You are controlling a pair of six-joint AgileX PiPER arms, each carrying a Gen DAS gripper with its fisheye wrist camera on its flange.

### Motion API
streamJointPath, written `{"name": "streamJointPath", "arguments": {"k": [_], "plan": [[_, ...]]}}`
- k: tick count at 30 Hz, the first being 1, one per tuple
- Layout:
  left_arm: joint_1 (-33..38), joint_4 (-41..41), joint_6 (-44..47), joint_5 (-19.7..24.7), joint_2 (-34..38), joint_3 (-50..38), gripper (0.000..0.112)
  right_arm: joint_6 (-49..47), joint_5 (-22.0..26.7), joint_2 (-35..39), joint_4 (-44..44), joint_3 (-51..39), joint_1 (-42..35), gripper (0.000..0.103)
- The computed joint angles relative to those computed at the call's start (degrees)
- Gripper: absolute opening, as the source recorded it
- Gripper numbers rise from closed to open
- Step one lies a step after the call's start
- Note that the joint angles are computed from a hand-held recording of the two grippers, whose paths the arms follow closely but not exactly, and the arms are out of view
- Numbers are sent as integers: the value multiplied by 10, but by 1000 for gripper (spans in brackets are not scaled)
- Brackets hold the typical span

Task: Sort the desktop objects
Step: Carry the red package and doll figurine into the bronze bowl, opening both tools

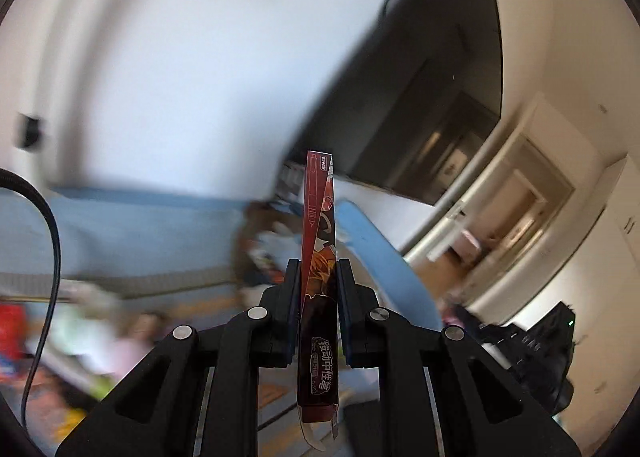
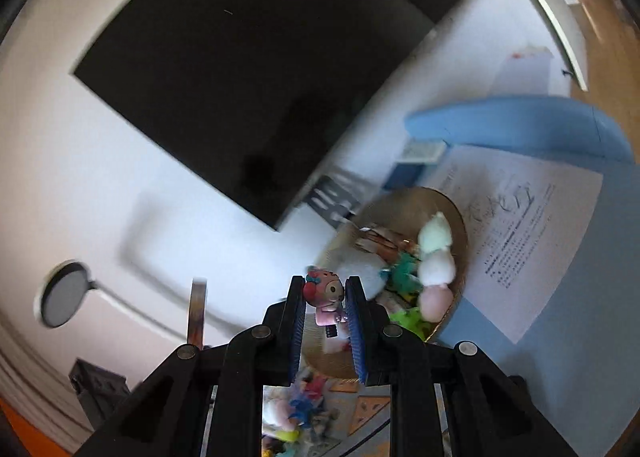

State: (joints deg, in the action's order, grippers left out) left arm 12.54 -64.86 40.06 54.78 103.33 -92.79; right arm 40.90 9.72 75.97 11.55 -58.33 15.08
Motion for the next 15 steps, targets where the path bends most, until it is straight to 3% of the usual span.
{"name": "streamJointPath", "arguments": {"k": [3, 4, 5, 6, 8, 11, 15], "plan": [[-54, -11, -20, -23, 65, -60, 15, -44, 30, 31, 47, -27, -31, 22], [-66, -11, -28, -26, 87, -81, 25, -89, 41, 52, 94, -45, -41, 22], [-81, 10, -57, -30, 110, -108, 31, -134, 57, 64, 134, -57, -52, 28], [-92, 42, -91, -34, 125, -129, 31, -157, 86, 78, 151, -76, -63, 34], [-94, 59, -108, -33, 136, -134, 31, -210, 88, 69, 202, -62, -73, 38], [-72, 56, -84, -34, 103, -88, 31, -200, 70, 34, 176, -29, -68, 49], [-53, 127, -63, -96, 0, 15, 31, -139, 63, -12, 93, -3, -28, 55]]}}
